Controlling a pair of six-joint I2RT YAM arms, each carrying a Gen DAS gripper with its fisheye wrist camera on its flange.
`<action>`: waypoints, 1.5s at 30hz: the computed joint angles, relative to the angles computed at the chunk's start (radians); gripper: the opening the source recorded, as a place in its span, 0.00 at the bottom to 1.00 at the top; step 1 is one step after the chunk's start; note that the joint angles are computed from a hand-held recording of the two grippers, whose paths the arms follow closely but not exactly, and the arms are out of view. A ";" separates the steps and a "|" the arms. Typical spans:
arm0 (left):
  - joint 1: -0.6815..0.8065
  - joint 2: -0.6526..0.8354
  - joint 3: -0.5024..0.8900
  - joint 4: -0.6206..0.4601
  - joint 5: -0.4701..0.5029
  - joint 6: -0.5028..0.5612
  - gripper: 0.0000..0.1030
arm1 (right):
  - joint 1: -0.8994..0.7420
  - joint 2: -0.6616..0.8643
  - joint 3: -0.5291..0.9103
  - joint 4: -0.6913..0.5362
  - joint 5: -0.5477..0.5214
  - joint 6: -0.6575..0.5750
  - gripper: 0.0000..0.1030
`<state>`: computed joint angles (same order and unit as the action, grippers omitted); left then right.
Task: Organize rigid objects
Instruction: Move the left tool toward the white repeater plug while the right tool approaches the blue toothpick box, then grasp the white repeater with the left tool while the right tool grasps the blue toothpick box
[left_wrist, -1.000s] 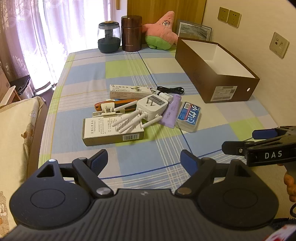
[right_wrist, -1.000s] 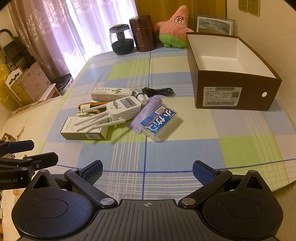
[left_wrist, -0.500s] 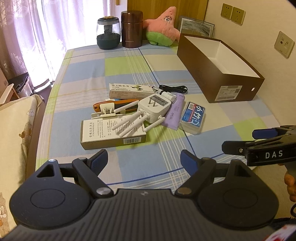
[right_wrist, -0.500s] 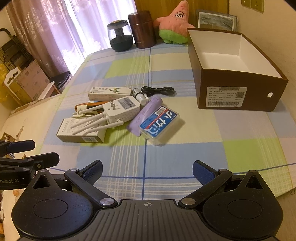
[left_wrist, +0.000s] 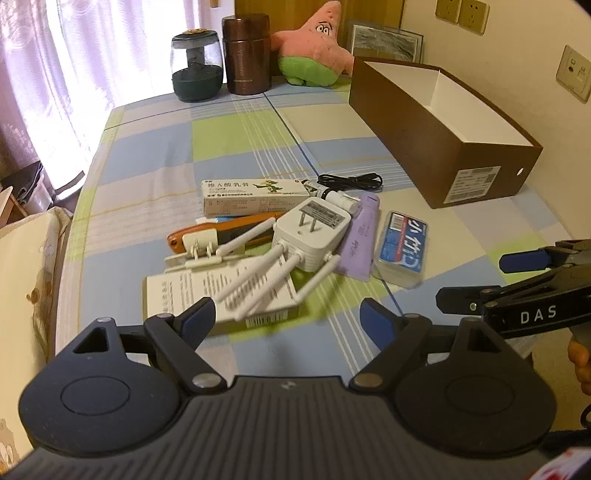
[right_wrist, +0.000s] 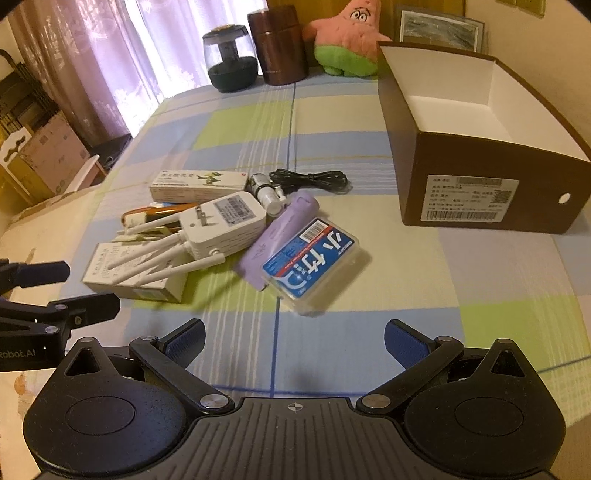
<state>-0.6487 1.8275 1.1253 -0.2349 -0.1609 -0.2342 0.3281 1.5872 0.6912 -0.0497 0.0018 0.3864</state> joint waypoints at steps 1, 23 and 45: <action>0.007 0.020 0.017 -0.003 0.003 0.008 0.81 | -0.006 0.026 0.012 0.013 -0.001 -0.004 0.98; 0.079 0.330 0.337 -0.105 0.081 0.108 0.72 | -0.080 0.406 0.334 -0.016 -0.033 -0.040 0.85; 0.002 0.454 0.492 -0.188 0.181 0.077 0.61 | -0.275 0.380 0.299 -0.115 -0.106 -0.291 0.57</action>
<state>-0.6464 2.2813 1.6175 -0.4226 0.0199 -0.1574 0.0529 1.9669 0.9902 -0.1651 -0.1038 0.0957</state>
